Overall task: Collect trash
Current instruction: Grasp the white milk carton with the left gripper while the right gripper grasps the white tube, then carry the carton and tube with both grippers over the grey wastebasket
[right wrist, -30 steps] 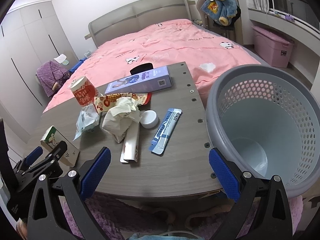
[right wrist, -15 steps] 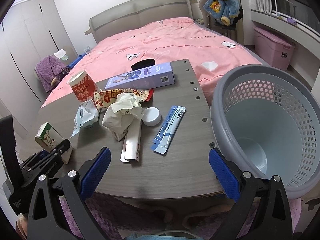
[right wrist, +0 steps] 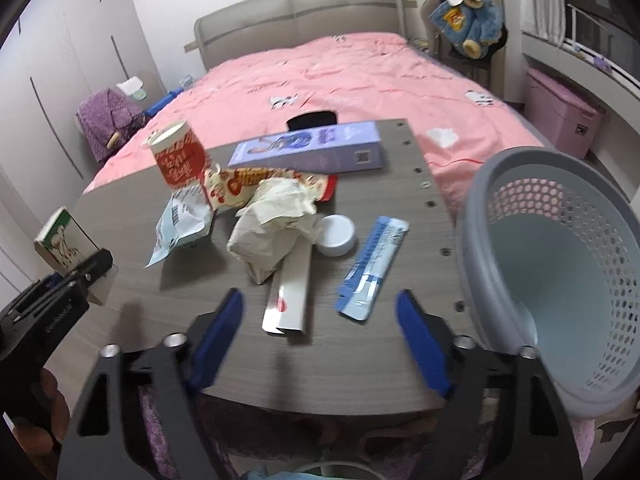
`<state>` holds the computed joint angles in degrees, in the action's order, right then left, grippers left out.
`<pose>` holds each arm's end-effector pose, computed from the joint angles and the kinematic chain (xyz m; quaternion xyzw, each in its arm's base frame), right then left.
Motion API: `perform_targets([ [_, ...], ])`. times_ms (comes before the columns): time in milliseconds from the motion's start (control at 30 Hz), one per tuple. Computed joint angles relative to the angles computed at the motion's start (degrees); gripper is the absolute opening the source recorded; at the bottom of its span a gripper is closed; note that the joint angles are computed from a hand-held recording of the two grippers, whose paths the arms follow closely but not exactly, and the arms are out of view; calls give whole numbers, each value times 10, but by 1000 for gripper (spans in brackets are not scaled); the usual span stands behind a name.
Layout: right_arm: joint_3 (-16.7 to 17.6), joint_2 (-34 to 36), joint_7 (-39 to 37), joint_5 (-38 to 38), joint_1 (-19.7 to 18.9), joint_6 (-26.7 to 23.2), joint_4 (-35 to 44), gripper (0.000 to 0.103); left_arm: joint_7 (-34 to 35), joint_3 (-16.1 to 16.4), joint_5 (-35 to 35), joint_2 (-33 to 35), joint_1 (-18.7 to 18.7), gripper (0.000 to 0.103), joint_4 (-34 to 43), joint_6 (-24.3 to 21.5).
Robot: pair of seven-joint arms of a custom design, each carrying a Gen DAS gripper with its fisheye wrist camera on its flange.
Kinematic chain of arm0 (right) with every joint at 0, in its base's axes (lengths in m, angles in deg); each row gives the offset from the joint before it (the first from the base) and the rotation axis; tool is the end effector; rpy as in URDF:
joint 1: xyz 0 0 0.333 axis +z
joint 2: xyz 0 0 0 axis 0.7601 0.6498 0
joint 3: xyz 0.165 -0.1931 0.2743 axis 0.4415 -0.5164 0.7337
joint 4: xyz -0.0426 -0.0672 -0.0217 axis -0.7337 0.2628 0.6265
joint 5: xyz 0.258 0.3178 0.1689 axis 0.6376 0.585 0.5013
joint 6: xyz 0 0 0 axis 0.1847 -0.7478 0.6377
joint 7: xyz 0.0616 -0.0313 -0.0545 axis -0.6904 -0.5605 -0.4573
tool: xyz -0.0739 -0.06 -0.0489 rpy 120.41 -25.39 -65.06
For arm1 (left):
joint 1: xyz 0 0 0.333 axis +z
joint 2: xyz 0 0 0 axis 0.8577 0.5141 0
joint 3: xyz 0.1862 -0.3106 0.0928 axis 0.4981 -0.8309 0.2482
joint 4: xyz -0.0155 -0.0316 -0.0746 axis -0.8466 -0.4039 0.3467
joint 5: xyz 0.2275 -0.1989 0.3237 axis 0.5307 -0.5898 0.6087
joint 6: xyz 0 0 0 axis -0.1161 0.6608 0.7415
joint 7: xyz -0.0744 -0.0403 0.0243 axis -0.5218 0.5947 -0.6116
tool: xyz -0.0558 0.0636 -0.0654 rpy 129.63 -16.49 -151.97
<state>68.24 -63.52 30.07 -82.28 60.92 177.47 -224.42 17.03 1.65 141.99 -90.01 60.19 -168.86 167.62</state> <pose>0.4412 0.0923 0.4416 -0.6409 0.6901 -0.1692 0.2904 0.4528 -0.2077 0.4395 -0.6569 0.6483 -0.2607 0.2832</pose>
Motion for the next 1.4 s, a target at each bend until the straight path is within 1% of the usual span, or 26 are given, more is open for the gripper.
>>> perform_targets([
  [67, 4, 11, -1, -5, -1, -8, 10, 56, 8, 3, -4, 1, -2, 28, 0, 0],
  [167, 20, 23, 9, -19, -14, -15, 18, 51, 23, 8, -18, 3, -5, 28, 0, 5],
  [267, 22, 34, 15, -26, -15, -21, 26, 45, 34, 8, -27, 4, -3, 28, 0, 9],
  [400, 39, 47, 36, -57, -34, -26, 36, 38, 50, 10, -41, 5, -2, 28, -2, 18],
  [500, 44, 52, 46, -76, -37, -29, 42, 28, 62, 10, -54, 7, -1, 28, -2, 21],
  [533, 50, 54, 53, -89, -43, -31, 44, 21, 67, 10, -59, 8, 0, 28, -2, 22],
  [567, 55, 55, 61, -99, -47, -32, 46, 18, 71, 10, -64, 8, 0, 28, -3, 23],
  [667, 49, 57, 64, -108, -40, -30, 46, 17, 84, 8, -74, 9, 2, 28, -3, 25],
  [800, 31, 50, 52, -91, -23, -19, 40, 17, 98, 5, -87, 6, 2, 28, -5, 28],
  [867, 29, 44, 49, -86, -22, -17, 39, 16, 103, 3, -92, 3, 3, 28, -6, 31],
  [1167, 36, 1, 59, -80, -38, 0, 19, 16, 143, -13, -129, -14, 4, 28, -15, 52],
  [1233, 36, -10, 60, -78, -40, 2, 15, 16, 159, -16, -142, -16, 1, 28, -16, 60],
  [1333, 46, -30, 71, -83, -56, 7, 5, 16, 194, -15, -176, -16, -13, 28, -17, 72],
  [1400, 50, -46, 78, -85, -66, 8, -3, 16, 213, -21, -194, -16, -18, 28, -16, 79],
])
